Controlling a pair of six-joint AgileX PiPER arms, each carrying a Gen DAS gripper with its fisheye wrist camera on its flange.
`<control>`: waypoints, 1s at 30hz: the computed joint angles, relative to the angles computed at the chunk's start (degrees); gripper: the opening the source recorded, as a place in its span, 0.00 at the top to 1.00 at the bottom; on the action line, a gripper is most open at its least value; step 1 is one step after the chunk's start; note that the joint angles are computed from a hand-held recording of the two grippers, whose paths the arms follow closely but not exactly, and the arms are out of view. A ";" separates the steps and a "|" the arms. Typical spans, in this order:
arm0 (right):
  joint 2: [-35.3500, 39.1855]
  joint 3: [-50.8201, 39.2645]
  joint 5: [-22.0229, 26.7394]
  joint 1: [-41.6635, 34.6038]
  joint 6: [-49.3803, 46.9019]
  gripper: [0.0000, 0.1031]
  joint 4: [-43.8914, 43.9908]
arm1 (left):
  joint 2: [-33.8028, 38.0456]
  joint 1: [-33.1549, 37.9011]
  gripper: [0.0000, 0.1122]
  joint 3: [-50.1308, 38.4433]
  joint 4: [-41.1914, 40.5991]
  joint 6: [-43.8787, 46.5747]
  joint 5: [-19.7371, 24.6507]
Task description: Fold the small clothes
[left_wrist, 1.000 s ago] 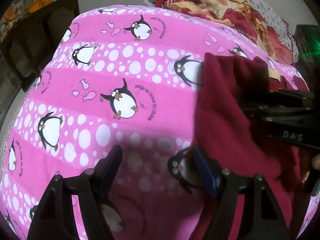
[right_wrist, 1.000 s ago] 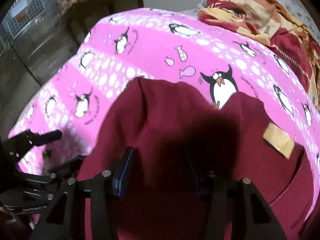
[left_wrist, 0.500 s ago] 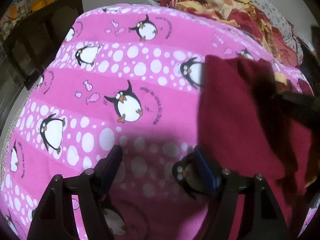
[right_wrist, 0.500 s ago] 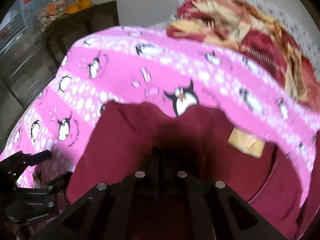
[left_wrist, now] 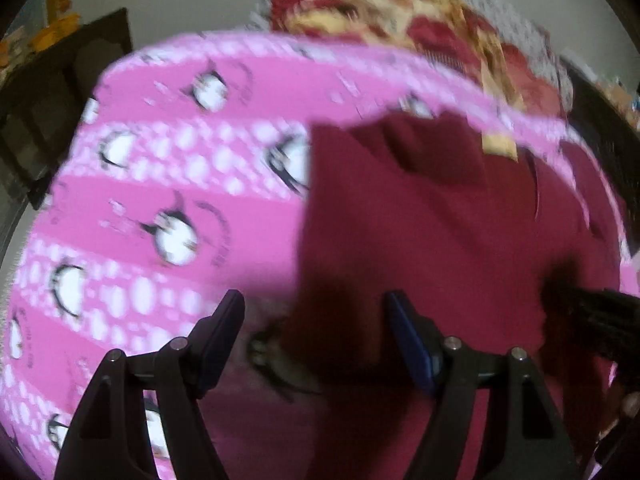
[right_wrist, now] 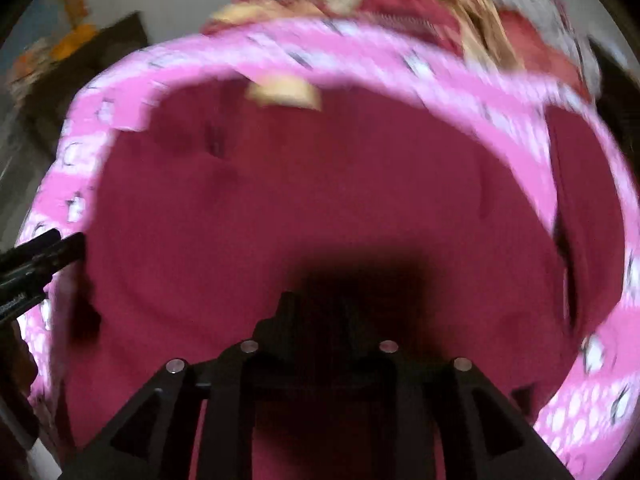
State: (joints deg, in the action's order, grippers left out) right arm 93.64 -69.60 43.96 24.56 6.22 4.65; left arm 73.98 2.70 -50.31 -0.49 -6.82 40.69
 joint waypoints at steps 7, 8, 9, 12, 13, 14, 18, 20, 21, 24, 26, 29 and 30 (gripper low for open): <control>-2.49 -9.17 2.90 -10.99 -0.09 0.24 -4.49 | 0.55 -1.97 0.35 -1.95 2.42 -3.18 2.23; -0.98 -11.19 2.47 -12.22 1.64 0.24 -6.46 | 0.27 -1.53 0.35 -2.41 2.25 -3.04 2.60; 0.66 -13.16 2.14 -14.11 2.98 0.24 -8.27 | -0.02 -1.15 0.35 -2.78 2.05 -2.89 2.86; 8.58 -21.74 4.02 -19.17 7.64 0.24 -11.46 | -0.51 -0.44 0.35 -3.35 1.68 -3.09 3.23; 11.37 -24.78 4.77 -20.82 7.35 0.24 -9.92 | -0.46 -0.18 0.35 -3.43 1.31 -2.85 3.47; 13.78 -27.58 5.67 -21.96 7.20 0.24 -8.82 | -0.27 0.03 0.35 -3.55 0.79 -2.35 3.76; 20.81 -34.76 7.20 -21.82 9.05 0.24 -12.62 | 0.32 -1.16 0.35 -3.86 2.22 -2.98 4.15; 25.11 -39.33 10.15 -21.03 11.76 0.30 -17.67 | 0.94 -2.05 0.35 -4.26 3.22 -4.07 4.05; 26.29 -40.42 11.06 -21.26 13.07 0.46 -18.77 | 1.00 -2.08 0.35 -4.27 3.30 -4.11 4.06; 25.26 -37.95 8.33 -23.48 11.53 0.66 -15.64 | 1.07 -1.74 0.35 -4.07 2.88 -3.90 4.10; 23.45 -36.04 7.17 -24.48 8.45 0.91 -13.02 | 1.28 -1.83 0.35 -4.11 3.18 -4.21 4.17; 17.21 -29.06 1.86 -28.43 1.93 0.92 -2.42 | 0.58 -1.91 0.35 -3.84 3.20 -4.52 4.13; 14.79 -26.46 0.53 -29.93 -1.28 0.93 1.72 | 0.04 -1.85 0.35 -3.72 2.97 -4.48 4.16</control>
State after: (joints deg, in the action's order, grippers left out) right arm 108.43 -96.06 44.49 -5.37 4.94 6.37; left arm 74.02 0.84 -54.04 2.48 -11.30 44.85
